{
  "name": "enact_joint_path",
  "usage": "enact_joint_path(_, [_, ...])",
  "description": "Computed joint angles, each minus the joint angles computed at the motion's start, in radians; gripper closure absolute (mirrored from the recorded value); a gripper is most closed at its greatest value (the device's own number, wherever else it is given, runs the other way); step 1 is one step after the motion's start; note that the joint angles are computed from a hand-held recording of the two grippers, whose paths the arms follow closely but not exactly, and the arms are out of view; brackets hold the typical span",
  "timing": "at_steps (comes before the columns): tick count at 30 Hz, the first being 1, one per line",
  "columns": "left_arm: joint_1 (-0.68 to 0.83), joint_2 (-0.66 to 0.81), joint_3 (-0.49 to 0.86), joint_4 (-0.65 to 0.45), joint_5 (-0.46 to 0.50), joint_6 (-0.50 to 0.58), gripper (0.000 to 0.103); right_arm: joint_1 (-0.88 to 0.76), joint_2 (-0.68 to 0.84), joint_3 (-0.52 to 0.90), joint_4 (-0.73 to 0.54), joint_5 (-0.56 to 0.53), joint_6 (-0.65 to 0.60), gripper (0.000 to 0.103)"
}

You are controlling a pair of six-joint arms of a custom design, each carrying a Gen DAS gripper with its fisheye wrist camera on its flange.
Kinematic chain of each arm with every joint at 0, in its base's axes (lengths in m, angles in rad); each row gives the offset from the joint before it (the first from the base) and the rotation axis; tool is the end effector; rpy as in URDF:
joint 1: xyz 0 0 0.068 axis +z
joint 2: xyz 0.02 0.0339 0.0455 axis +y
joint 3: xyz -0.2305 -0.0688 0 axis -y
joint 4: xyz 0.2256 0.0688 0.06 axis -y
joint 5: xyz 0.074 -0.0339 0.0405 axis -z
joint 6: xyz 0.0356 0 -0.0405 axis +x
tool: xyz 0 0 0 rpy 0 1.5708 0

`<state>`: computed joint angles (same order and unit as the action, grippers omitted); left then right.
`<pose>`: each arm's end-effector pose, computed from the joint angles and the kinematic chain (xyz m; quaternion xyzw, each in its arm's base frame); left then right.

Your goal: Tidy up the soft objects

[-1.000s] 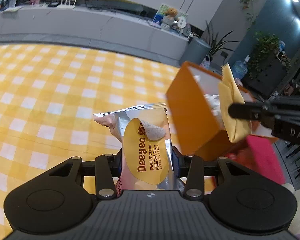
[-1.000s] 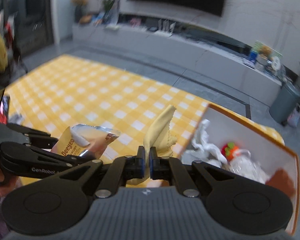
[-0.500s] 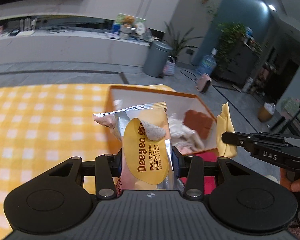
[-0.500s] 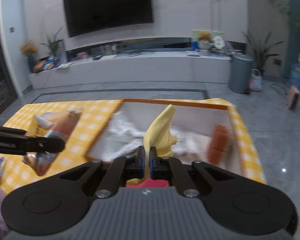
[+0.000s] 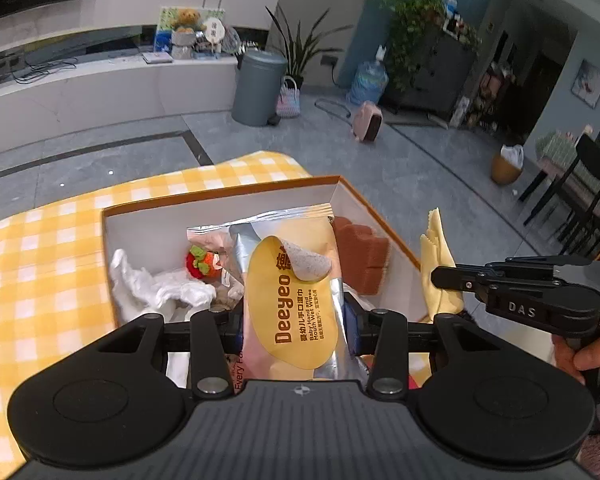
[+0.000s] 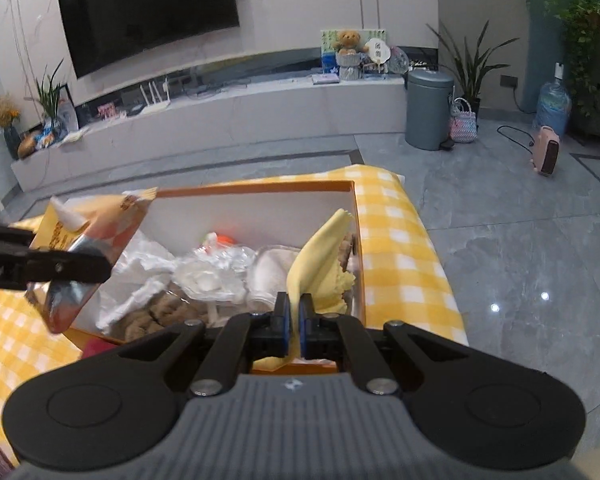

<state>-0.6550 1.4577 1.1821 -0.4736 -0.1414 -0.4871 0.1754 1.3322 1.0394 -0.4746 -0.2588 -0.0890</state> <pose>0.2468 -0.1833 0.2645 0.0486 0.9137 -0.1608 0.3701 0.2710 0.0573 0.2545 -0.1703 0.8981 0.1354 0.3822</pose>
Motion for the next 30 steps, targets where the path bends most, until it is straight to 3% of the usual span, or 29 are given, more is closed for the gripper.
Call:
enact_joint_path(6, [0.029,0.139,0.081,-0.012,0.016,0.036,0.054,-0.01,0.126,0.074,0.008,-0.037,-0.046,0.101])
enact_joint_path(11, [0.031,0.171,0.069,-0.02,0.002,0.034,0.054,0.031,0.211,0.119,-0.009,-0.068,-0.089,0.101])
enact_joint_path(18, [0.045,0.141,-0.008,-0.009,0.023,0.02,0.053,0.067,0.286,0.157,-0.05,-0.033,-0.088,0.099])
enact_joint_path(21, [0.055,0.122,-0.018,-0.011,0.036,0.001,0.049,0.083,0.3,0.181,-0.078,0.004,-0.07,0.093])
enact_joint_path(22, [0.056,0.115,-0.014,-0.023,0.034,-0.008,0.041,0.088,0.301,0.19,-0.093,0.008,-0.067,0.09])
enact_joint_path(26, [0.061,0.055,-0.028,-0.04,0.05,0.004,0.026,0.119,0.253,0.191,-0.127,0.042,-0.078,0.058])
enact_joint_path(30, [0.057,-0.021,-0.028,-0.076,0.039,0.001,0.02,0.154,0.195,0.192,-0.164,0.079,-0.104,0.049])
